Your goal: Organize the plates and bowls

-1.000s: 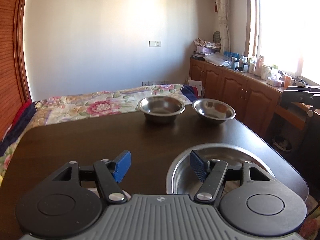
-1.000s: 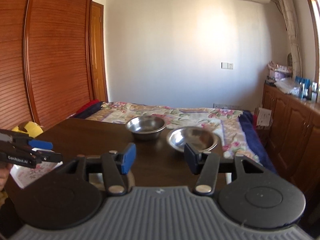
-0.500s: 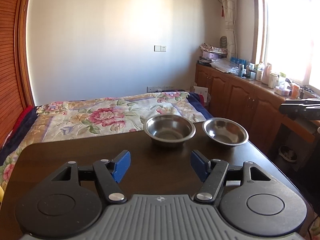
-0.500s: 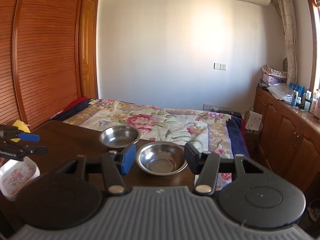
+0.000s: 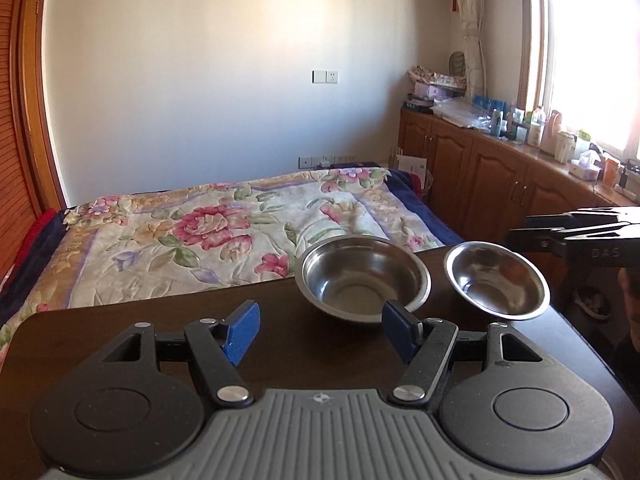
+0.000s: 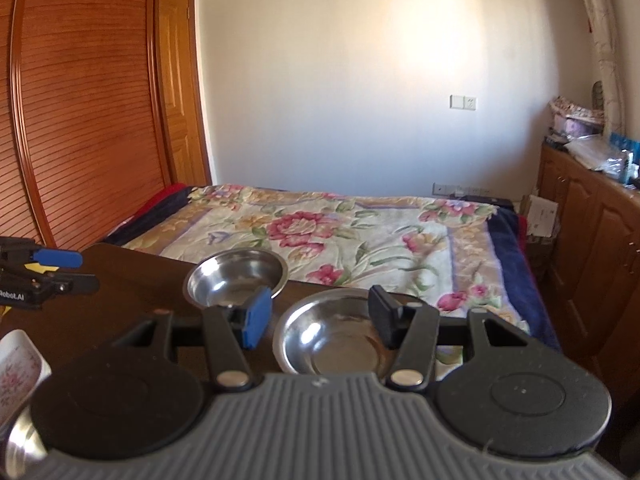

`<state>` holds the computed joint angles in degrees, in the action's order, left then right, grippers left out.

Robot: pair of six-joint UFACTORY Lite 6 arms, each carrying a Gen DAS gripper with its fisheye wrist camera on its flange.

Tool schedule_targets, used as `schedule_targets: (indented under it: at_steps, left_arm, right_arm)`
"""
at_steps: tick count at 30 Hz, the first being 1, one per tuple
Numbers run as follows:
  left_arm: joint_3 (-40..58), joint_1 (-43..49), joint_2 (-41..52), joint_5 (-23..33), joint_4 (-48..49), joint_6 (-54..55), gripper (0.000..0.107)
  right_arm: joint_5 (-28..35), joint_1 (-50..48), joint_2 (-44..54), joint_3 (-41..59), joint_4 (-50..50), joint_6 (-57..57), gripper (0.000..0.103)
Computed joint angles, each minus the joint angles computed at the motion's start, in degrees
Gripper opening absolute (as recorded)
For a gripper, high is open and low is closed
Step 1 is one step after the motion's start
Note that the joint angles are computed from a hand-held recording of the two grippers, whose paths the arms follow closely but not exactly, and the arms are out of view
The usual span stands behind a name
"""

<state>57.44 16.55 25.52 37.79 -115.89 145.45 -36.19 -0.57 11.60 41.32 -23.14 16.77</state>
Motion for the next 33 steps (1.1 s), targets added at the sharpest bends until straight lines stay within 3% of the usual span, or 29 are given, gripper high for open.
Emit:
schedule_targets:
  at_steps: [14, 23, 27, 33]
  left_arm:
    - [23.1, -5.1, 18.8, -6.3, 10.1, -15.3, 0.052]
    - [30.7, -5.6, 24.2, -6.2, 18.3, -25.6, 0.046]
    - [33.1, -5.7, 25.5, -5.9, 21.9, -30.1, 0.035]
    - [34.2, -5.3, 25.8, -6.5, 24.2, -33.0, 0.028]
  right_arm:
    - [9.6, 4.8, 23.1, 27.4, -9.4, 12.1, 0.04]
    - [15.7, 6.1, 28.7, 36.3, -18.3, 21.5, 0.036]
    - [16.9, 6.0, 30.7, 39.5, -25.0, 29.1, 0.034]
    - [18.8, 6.6, 32.7, 43.2, -35.8, 40.2, 0.025]
